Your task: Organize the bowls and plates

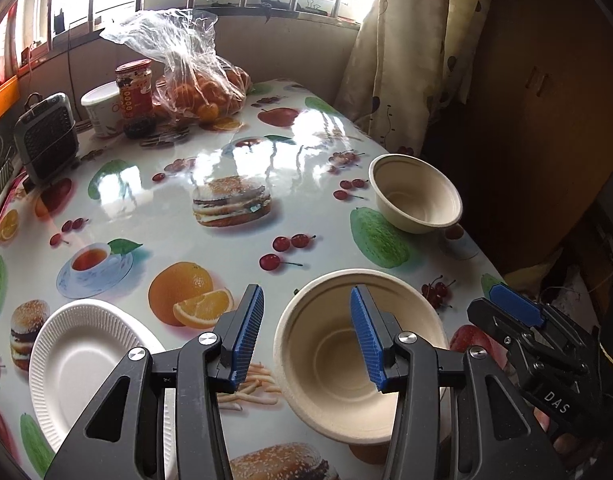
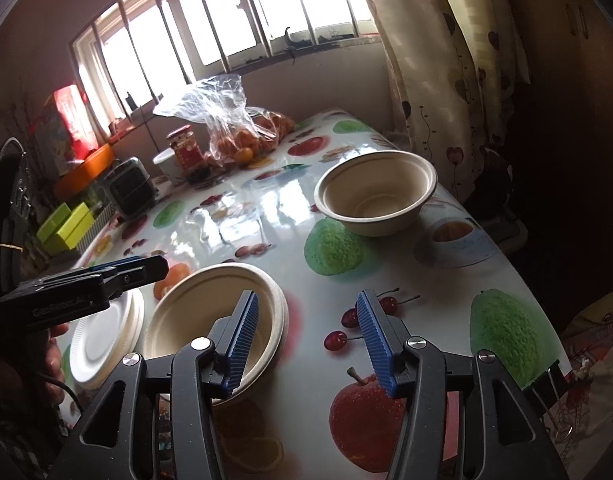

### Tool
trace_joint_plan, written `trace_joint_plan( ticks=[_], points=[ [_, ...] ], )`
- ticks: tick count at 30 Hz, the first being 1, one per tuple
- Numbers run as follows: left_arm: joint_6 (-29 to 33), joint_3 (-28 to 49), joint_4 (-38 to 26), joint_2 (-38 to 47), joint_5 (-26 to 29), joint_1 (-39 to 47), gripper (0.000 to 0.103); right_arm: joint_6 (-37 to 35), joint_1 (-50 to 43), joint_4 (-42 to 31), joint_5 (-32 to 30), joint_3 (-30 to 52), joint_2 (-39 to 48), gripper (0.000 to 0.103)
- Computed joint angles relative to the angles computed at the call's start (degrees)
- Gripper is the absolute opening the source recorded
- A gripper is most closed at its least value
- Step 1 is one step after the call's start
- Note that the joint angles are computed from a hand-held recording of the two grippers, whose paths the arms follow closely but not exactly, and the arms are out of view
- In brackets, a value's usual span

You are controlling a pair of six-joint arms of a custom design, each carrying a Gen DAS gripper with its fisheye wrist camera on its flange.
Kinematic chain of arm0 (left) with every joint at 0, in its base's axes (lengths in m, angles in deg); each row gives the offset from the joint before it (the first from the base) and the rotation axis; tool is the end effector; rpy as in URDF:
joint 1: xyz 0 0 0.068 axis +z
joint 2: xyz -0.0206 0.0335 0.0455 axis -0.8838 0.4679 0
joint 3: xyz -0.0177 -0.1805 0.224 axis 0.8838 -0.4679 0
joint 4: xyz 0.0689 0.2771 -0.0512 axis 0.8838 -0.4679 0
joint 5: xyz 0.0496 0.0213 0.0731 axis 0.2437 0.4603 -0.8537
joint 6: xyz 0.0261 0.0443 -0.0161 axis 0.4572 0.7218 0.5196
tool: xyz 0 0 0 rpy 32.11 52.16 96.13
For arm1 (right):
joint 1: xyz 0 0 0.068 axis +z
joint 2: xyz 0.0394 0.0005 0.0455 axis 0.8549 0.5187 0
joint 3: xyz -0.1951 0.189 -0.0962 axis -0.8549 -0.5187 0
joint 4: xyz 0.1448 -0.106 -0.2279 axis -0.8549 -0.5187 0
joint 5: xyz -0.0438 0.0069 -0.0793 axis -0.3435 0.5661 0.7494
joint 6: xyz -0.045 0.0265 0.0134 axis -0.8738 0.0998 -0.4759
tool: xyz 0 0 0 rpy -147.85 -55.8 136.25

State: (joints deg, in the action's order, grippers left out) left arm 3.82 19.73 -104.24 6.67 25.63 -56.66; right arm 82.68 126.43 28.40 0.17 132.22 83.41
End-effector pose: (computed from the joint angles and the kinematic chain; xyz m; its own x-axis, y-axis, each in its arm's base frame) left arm 0.2143 0.0029 0.2776 -0.7200 0.2865 -0.6321 0.4985 0.8471 -0.1839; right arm 0.1074 0.1966 0.2509 -0.6152 0.2858 -0.7348 0.1406 0.9568 0.2545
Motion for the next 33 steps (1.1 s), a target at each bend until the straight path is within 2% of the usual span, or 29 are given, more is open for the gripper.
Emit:
trace_joint_plan(
  ticks=[19, 33],
  points=[
    [-7.25, 7.89, 6.11, 9.52, -6.34, -13.41, 0.047, -8.01, -12.78, -1.32, -2.77, -2.35, -7.73, 0.052],
    [-11.08, 14.13, 9.63, 19.74, -9.93, -20.4, 0.047, -19.98, -26.36, 4.46, -9.83, -5.24, -10.57, 0.052]
  ],
)
